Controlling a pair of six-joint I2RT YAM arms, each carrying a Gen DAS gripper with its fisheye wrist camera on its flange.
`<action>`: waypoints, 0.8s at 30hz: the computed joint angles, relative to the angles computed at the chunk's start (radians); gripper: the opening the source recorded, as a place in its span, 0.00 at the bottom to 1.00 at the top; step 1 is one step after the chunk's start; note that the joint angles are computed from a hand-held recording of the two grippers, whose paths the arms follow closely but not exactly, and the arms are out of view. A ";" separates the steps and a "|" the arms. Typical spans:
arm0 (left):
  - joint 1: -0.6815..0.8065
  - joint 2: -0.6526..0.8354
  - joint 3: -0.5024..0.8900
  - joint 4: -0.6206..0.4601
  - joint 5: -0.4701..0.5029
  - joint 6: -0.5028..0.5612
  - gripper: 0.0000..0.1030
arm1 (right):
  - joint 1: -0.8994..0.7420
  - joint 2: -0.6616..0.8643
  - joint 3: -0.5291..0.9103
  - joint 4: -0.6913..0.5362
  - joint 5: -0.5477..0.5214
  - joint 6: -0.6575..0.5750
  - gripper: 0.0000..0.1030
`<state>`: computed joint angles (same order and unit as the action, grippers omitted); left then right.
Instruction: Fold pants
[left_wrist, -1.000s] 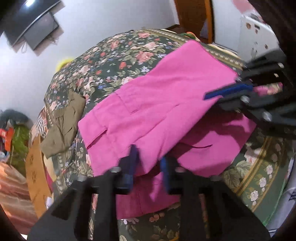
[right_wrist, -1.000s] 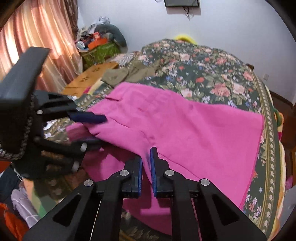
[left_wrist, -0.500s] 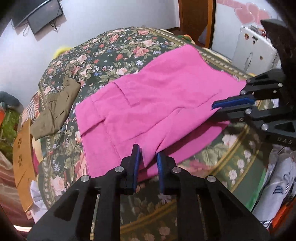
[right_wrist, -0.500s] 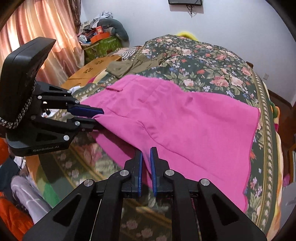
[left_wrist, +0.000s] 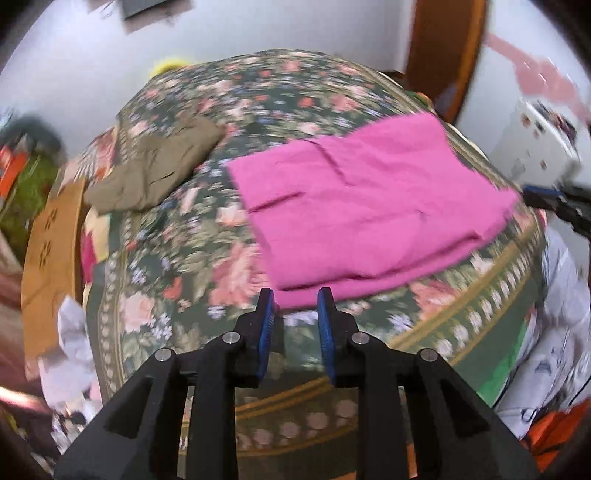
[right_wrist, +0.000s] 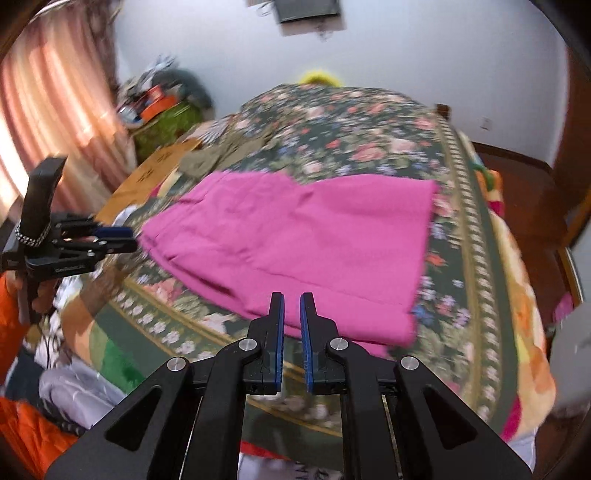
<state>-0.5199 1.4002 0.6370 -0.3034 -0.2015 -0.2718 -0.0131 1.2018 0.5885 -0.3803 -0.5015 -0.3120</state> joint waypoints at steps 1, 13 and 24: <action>0.024 -0.004 0.003 0.001 0.017 -0.007 0.23 | -0.014 0.003 0.006 0.003 0.004 0.009 0.11; 0.016 0.161 0.099 0.044 0.060 -0.069 0.23 | -0.056 0.101 -0.005 0.108 0.077 0.114 0.35; -0.050 0.090 0.088 -0.006 -0.063 -0.050 0.01 | -0.060 0.185 -0.074 0.170 0.075 0.094 0.35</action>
